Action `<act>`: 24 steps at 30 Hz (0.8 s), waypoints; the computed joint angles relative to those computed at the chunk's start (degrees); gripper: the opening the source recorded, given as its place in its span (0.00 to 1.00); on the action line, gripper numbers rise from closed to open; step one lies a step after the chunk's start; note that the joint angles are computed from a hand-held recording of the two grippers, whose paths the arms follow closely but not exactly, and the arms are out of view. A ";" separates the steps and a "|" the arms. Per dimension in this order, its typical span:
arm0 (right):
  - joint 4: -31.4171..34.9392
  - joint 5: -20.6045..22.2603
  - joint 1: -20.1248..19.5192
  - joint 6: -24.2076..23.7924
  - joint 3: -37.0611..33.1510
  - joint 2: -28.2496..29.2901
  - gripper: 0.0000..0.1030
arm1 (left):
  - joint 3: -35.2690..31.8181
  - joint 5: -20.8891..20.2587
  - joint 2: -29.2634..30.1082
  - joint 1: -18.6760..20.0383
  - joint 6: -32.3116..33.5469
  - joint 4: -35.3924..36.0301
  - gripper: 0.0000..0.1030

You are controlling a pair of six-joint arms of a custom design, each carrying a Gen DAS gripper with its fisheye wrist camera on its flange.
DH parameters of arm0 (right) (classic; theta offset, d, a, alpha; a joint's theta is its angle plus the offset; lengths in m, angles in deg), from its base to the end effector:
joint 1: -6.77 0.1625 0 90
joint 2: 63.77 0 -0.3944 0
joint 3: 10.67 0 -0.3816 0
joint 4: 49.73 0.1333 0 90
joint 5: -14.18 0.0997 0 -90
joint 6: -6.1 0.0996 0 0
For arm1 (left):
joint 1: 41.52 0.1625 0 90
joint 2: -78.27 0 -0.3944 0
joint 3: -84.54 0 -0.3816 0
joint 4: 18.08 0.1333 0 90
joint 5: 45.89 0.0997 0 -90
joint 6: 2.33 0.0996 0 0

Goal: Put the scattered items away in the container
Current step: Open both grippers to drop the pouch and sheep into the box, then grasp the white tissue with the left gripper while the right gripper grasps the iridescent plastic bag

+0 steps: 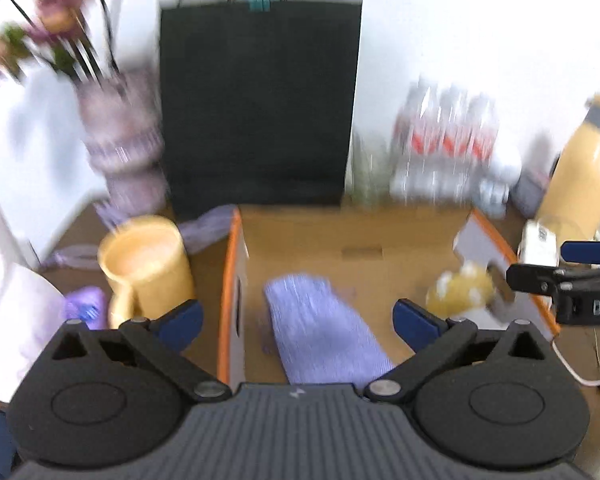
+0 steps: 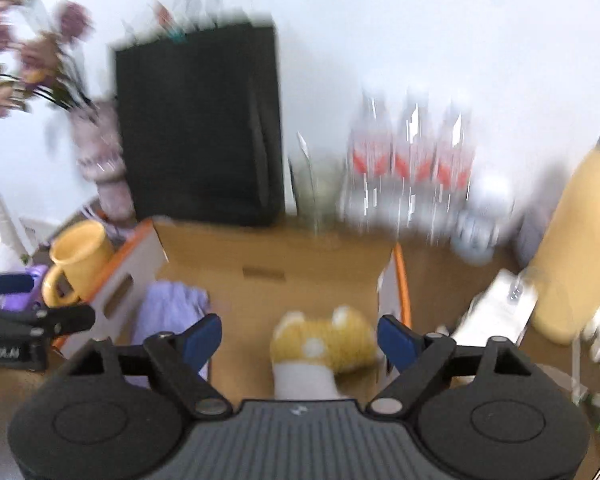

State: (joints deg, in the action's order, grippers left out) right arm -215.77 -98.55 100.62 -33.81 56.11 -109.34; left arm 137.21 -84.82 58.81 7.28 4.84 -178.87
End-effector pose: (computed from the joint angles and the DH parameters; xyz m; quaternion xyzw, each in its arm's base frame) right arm 0.1459 -0.7563 0.3347 0.2401 -0.8414 0.3751 0.3061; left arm -0.3738 -0.7470 0.0961 0.2233 0.8361 -0.3973 0.3052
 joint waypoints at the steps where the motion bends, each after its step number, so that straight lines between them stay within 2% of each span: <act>1: -6.00 2.73 -0.20 -2.52 4.53 -1.78 0.90 | 3.36 -0.09 -0.91 -0.52 2.59 -6.00 1.00; 3: -16.64 8.51 -1.20 -5.78 12.04 -4.31 0.94 | 9.24 -2.01 -2.27 -1.04 7.23 -17.26 1.00; 4: -19.12 11.20 -1.77 -6.45 14.95 -5.60 0.94 | 11.93 -3.30 -2.94 -1.19 8.64 -21.90 1.00; 8: -22.42 18.39 -3.71 -5.75 22.99 -10.03 0.94 | 18.50 -6.61 -3.82 -1.63 17.19 -36.03 1.00; 10: -23.94 18.93 -4.07 -6.31 25.86 -11.65 0.94 | 20.81 -5.31 -4.31 -2.32 20.12 -38.80 1.00; 12: -26.57 17.50 -4.16 -7.74 29.29 -13.35 0.94 | 26.37 -4.72 -7.05 -3.23 19.17 -39.48 1.00; 15: -26.45 18.04 -5.83 -12.79 38.02 -19.21 0.94 | 37.82 -13.12 -13.31 -2.65 16.50 -37.73 1.00; 17: -23.97 17.55 -7.37 -14.25 42.44 -22.40 0.94 | 42.26 -17.19 -15.50 -2.17 15.42 -34.54 1.00; 20: -21.84 17.09 -9.44 -13.92 46.67 -24.83 0.92 | 44.77 -21.42 -15.99 -1.85 16.56 -30.13 1.00; 22: -22.43 17.39 -10.52 -15.30 48.74 -25.33 0.90 | 44.20 -23.15 -14.71 -1.89 18.62 -28.67 1.00; 23: -23.52 17.28 -10.81 -15.94 49.56 -25.20 0.87 | 43.49 -22.96 -13.88 -2.04 18.59 -27.82 1.00; 24: -24.86 16.55 -10.80 -16.34 49.77 -24.55 0.80 | 42.09 -22.72 -13.26 -1.92 17.54 -25.72 1.00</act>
